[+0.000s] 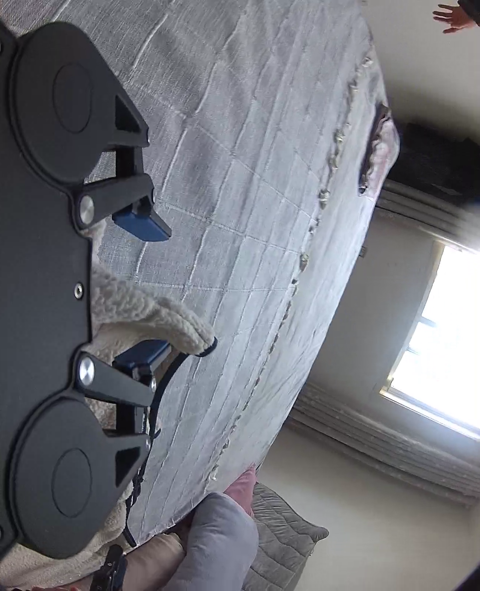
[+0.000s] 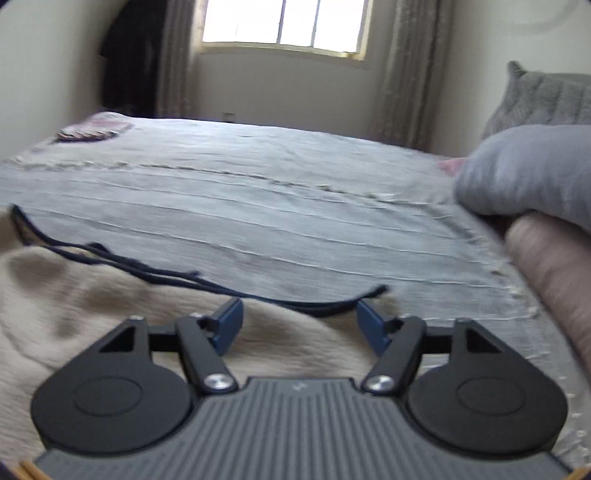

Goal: Fold large clothes

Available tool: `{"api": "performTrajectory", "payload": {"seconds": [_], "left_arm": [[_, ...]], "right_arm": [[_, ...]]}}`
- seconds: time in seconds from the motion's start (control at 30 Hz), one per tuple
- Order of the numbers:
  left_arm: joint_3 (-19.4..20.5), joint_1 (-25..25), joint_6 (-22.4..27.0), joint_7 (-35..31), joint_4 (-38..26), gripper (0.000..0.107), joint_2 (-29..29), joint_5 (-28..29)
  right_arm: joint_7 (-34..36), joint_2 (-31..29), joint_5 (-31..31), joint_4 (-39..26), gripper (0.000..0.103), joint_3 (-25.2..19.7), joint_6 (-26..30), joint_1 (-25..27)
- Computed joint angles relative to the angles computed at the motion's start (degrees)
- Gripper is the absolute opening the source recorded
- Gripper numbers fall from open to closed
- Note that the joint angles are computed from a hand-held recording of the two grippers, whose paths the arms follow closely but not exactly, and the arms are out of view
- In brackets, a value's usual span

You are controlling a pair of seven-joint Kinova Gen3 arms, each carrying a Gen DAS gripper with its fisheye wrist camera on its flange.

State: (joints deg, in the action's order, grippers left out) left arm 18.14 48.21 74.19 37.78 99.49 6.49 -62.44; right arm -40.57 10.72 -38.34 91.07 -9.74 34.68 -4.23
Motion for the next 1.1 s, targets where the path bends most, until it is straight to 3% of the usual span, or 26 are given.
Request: {"api": "performTrajectory", "payload": {"seconds": [0.1, 0.17, 0.23, 0.27, 0.3, 0.33, 0.4, 0.47, 0.57, 0.63, 0.73, 0.8, 0.87, 0.93, 1.03, 1.1], "left_arm": [[1.03, -4.03, -6.99, 6.9, 4.43, 0.055, -2.12, 0.56], [-0.75, -3.57, -10.84, 10.52, 6.86, 0.045, -2.67, 0.18], [-0.37, -4.39, -12.92, 11.64, 8.01, 0.016, -2.9, -0.23], [0.32, -4.83, -12.92, 12.04, 8.11, 0.015, -2.86, -0.72], [0.45, -4.21, -11.98, 12.11, 7.9, 0.014, -2.7, -1.54], [1.63, -4.46, -10.84, 13.12, 8.02, 0.013, -2.57, -2.82], [1.03, -1.85, -8.25, 17.38, 8.94, 0.013, -2.33, -5.97], [2.11, -1.34, -6.13, 19.76, 9.53, 0.016, -1.76, -8.27], [2.96, -1.41, -4.47, 18.78, 8.88, 0.023, -0.82, -9.0], [1.91, 0.43, -2.12, 18.95, 8.44, 0.025, -0.2, -9.76], [-3.5, 6.37, -0.81, 18.85, 8.28, 0.025, -0.05, -10.44], [-3.28, 5.98, -0.17, 14.62, 6.25, 0.025, 0.32, -8.59], [1.08, 3.36, 3.45, 9.96, 3.59, 0.025, 1.55, -8.67], [6.39, 0.22, 5.9, 5.3, 1.56, 0.026, 2.5, -10.22], [14.25, -6.82, 3.48, -1.69, -0.08, 0.026, 2.97, -11.62], [17.64, -12.13, -0.74, -6.35, -1.18, 0.026, 3.23, -9.58]], "right_arm": [[-6.93, 4.41, -0.6, -4.5, 0.071, -5.65, 6.94, 1.52], [-11.57, 6.5, 1.86, -6.37, 0.07, -4.48, 8.7, -2.36], [-13.41, 6.81, 5.99, -5.7, 0.055, -1.57, 6.74, -7.67], [-12.93, 5.84, 7.08, -4.08, 0.051, -0.19, 4.48, -10.33], [-12.04, 4.77, 7.23, -2.75, 0.029, 1.2, 2.95, -12.14], [-10.22, 3.21, 6.46, -0.6, 0.014, 2.78, 0.62, -13.61], [-6.2, 0.45, 2.42, 3.1, 0.007, 2.78, -4.01, -13.46], [-3.2, -2.08, -1.66, 6.21, 0.006, 2.2, -8.67, -12.7], [-4.01, -2.97, -1.32, 8.15, 0.006, 7.09, -14.66, -18.78], [-8.02, -0.39, 2.99, 6.59, 0.006, 11.83, -14.59, -24.09], [-12.91, 3.76, 9.89, 2.81, 0.009, 18.96, -9.4, -31.3], [-12.54, 3.08, 11.59, 2.81, 0.01, 19.49, -9.34, -32.37], [-9.28, 0.87, 9.55, 4.94, 0.017, 16.21, -11.17, -29.19], [-6.75, -1.68, 4.89, 6.46, 0.049, 12.66, -11.58, -23.88], [-1.96, -2.52, -1.12, 6.81, 0.052, 8.92, -12.05, -15.92], [-2.22, -0.85, -1.08, 5.46, 0.05, 8.31, -11.24, -12.62]]}}
